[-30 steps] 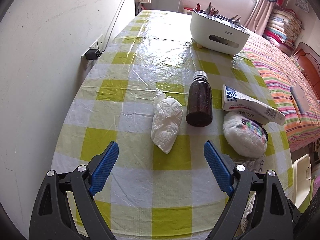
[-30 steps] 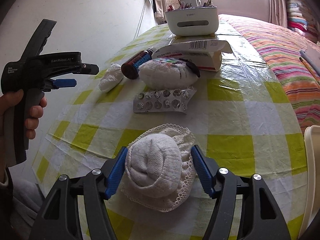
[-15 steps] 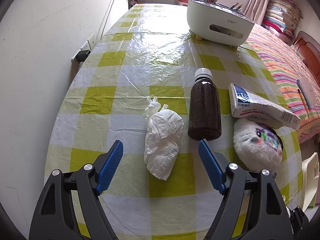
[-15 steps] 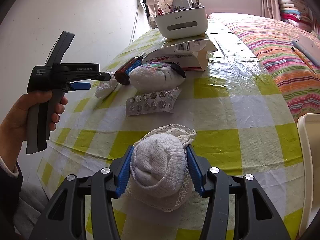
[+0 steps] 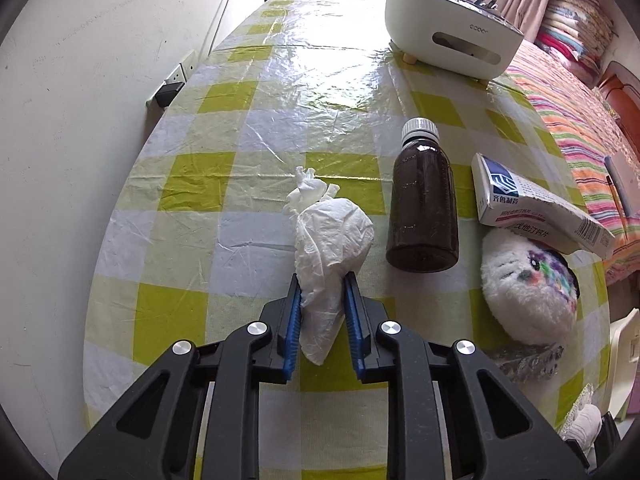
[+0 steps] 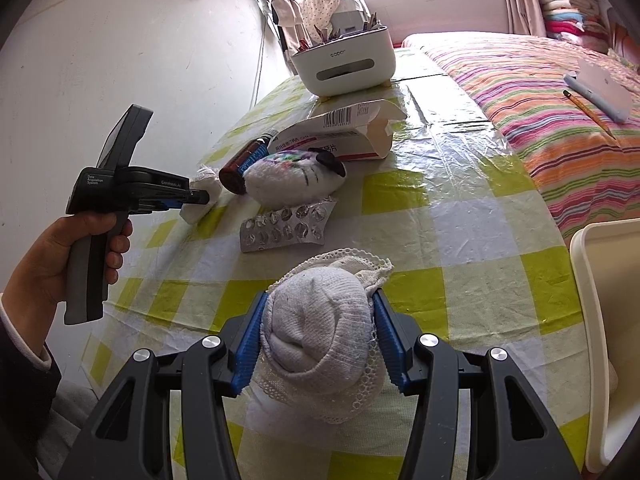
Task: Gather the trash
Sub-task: 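Carry the hat into the cream bin and open the right gripper while the left carries the tissue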
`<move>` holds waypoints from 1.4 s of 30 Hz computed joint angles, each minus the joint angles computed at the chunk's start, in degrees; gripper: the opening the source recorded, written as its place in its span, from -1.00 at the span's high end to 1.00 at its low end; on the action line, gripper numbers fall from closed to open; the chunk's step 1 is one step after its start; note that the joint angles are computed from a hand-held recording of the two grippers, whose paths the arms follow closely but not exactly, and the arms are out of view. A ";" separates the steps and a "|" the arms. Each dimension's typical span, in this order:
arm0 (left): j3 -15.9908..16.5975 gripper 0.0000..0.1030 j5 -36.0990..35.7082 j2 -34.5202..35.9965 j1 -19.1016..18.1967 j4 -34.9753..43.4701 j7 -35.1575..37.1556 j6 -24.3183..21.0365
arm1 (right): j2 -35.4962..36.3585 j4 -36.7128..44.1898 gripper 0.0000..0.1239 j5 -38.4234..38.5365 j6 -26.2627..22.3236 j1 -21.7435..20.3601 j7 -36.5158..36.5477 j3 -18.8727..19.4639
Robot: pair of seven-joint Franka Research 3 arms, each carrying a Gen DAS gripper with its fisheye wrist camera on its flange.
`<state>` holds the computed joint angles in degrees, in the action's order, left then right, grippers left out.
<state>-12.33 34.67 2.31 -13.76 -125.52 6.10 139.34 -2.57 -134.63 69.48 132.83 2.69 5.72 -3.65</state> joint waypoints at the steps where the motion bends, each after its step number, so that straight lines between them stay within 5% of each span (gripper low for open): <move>1: -0.08 0.62 0.14 -0.63 -0.12 -0.36 -0.74 0.30 | 0.01 0.13 0.19 0.29 -0.18 -0.12 0.01 -0.12; 23: -3.40 0.62 3.95 2.56 -6.59 7.02 1.43 3.52 | 0.90 2.19 0.19 2.91 -1.71 -2.93 0.51 -1.47; 42: -2.71 0.61 8.45 10.38 -14.31 16.40 2.17 7.15 | 3.34 5.35 0.19 5.19 -4.55 -8.09 1.34 -3.39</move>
<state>-15.03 43.12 12.69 -28.08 -109.12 8.27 146.49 0.77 -129.28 74.67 128.27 -5.40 7.06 -7.04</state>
